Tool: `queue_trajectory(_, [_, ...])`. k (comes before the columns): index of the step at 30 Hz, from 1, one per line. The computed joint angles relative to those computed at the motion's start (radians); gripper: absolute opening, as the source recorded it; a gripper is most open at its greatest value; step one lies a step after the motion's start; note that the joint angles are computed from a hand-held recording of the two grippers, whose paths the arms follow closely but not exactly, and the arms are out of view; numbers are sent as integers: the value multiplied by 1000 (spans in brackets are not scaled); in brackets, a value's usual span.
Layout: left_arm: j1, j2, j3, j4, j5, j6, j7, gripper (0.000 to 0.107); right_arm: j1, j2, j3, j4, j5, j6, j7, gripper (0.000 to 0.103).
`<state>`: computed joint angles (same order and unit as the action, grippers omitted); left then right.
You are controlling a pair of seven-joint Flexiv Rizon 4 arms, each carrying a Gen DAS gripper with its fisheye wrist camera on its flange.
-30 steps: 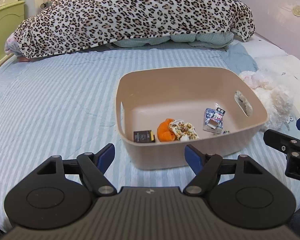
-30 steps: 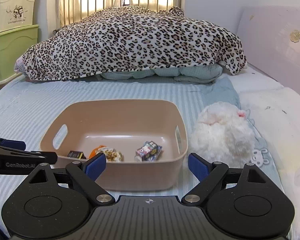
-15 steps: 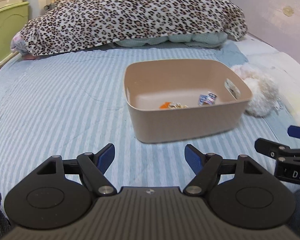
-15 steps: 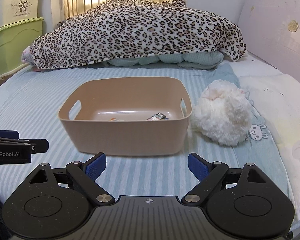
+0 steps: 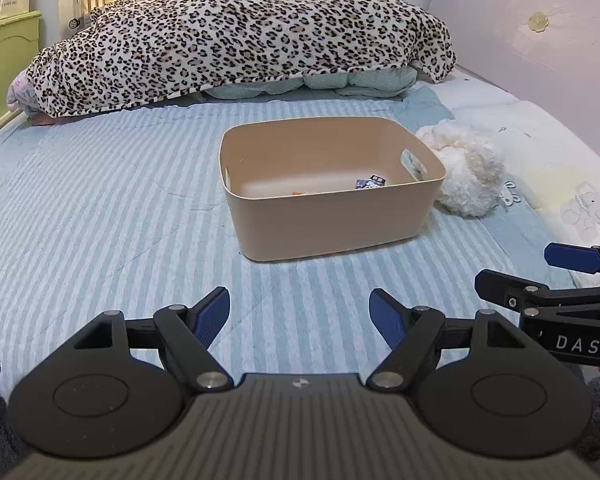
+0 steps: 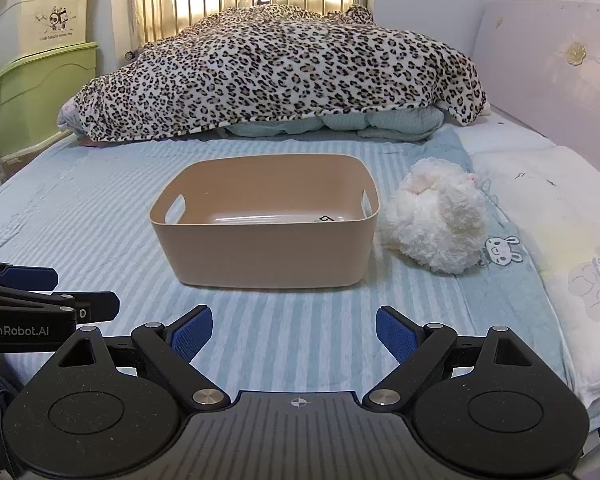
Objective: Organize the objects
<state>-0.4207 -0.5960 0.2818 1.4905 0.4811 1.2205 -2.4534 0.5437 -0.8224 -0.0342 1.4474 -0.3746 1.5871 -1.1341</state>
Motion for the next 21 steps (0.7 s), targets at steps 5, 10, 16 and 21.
queue_trajectory(5, [-15, 23, 2, 24, 15, 4, -11, 78, 8, 33, -4, 56, 7, 24, 2, 90])
queue_trajectory(10, [-21, 39, -5, 43, 23, -1, -33, 78, 0, 57, 19, 94, 18, 38, 0, 90])
queue_trajectory(16, [-29, 56, -8, 62, 50, -14, -67, 78, 34, 89, -22, 140, 16, 52, 1, 90])
queue_trajectory(21, [-16, 70, -27, 83, 51, -20, -62, 78, 17, 104, 7, 157, 14, 49, -14, 90])
